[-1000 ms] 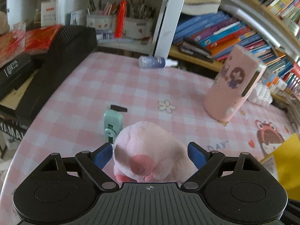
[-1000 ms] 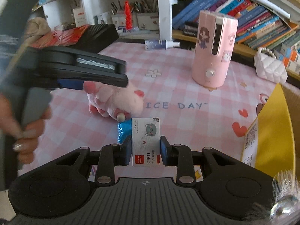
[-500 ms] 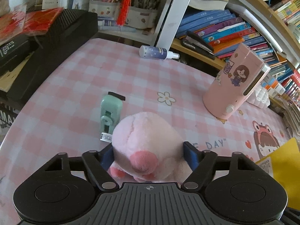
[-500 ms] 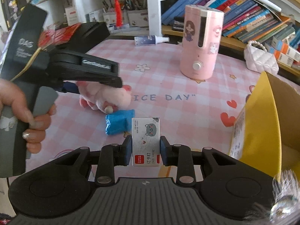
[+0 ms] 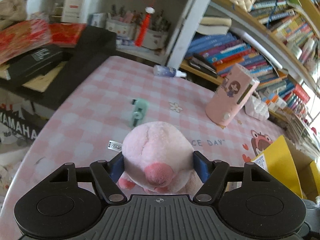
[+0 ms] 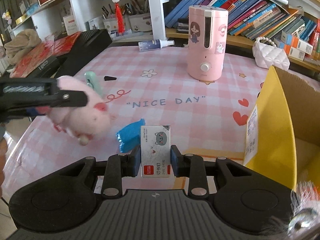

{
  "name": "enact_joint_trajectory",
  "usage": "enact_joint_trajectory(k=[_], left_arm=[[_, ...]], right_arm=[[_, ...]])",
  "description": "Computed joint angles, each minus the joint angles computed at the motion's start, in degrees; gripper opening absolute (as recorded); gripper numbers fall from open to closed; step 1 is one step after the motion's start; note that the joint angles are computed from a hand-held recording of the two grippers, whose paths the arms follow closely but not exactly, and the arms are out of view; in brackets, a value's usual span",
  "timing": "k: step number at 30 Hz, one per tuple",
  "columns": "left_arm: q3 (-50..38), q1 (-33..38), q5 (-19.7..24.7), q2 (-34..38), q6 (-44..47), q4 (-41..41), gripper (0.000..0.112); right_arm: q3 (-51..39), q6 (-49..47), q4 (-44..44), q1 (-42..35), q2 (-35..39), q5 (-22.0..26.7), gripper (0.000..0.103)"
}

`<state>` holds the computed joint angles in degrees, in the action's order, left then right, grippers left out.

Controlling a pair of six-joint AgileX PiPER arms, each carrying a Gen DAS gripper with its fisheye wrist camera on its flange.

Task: Organize objects
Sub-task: 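Carry the pig plush and white card in both tools over the yellow box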

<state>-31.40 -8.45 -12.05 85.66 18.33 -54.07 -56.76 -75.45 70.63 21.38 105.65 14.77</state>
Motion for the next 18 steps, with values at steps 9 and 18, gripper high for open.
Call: enact_joint_trajectory(k=[9,18], left_arm=[[8.9,-1.4,-4.8,-13.8,17.2,-19.6,0.071],[17.2,-6.2,-5.8,-27.8,31.3,-35.1,0.072]], right_arm=[[4.1,5.5,-0.1,1.7,-3.7,-0.5,0.028],[12.3,-6.6,13.6,6.1,-11.2,-3.6,0.028]])
